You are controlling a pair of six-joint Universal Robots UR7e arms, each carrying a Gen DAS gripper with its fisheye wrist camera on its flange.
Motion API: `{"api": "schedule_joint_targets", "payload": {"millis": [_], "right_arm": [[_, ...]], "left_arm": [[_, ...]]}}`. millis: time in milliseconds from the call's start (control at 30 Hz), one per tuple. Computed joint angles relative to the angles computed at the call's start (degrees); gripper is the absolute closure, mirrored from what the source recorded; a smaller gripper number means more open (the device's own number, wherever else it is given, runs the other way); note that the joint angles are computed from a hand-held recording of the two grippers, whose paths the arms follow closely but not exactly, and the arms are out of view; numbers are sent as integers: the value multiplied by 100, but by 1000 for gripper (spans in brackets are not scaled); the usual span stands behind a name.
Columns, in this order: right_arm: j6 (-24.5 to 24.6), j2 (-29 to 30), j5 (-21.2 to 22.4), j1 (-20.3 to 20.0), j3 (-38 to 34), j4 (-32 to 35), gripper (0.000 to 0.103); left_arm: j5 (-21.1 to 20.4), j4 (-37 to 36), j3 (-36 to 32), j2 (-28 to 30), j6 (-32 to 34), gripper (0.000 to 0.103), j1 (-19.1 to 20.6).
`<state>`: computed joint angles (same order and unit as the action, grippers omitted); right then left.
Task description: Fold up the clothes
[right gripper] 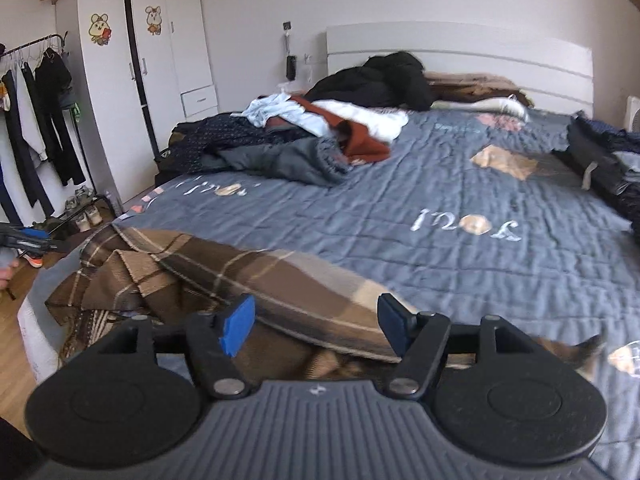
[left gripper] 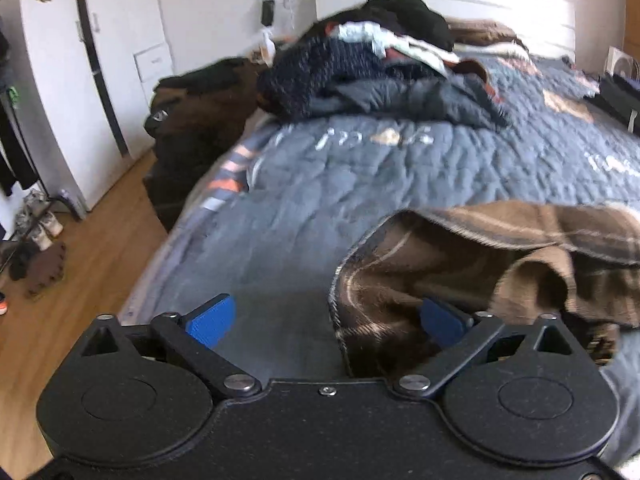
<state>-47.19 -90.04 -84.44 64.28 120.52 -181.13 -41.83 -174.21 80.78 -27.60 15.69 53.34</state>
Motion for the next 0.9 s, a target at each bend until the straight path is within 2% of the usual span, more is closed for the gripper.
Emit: {"api": "schedule_joint_targets", "payload": {"millis": [167,200,233,367,433,500,600,733,900], "right_arm": [[35,249,-204,248,-52,3,36],[102,286,-204,289,-64,-2,36],[174,313,-200,325,-70,1,36],[354,406,-181,454,-36,-68,35],[418,433,-200,501,-3,-99,35],[481,456,-227,545,16,-112,35],[514,456,-305,595,50,-132,35],[527,468,-365,653,36,-152,35],[660,590,-409,752,-87,-163,35]], "left_arm": [[-221,371,-255,149,-132,9,247],[-310,441,-242,145,-184,13,273],[-417,526,-257,144,-187,25,303],[-587,965,-348,172,-132,47,339],[-688,1157,-393,149,-81,82,350],[-738,1291,-449,122,-11,96,353],[-402,1147,-667,146,489,101,286],[22,868,-1252,172,1520,101,166],[306,492,-2799,674,3409,101,-136]]}}
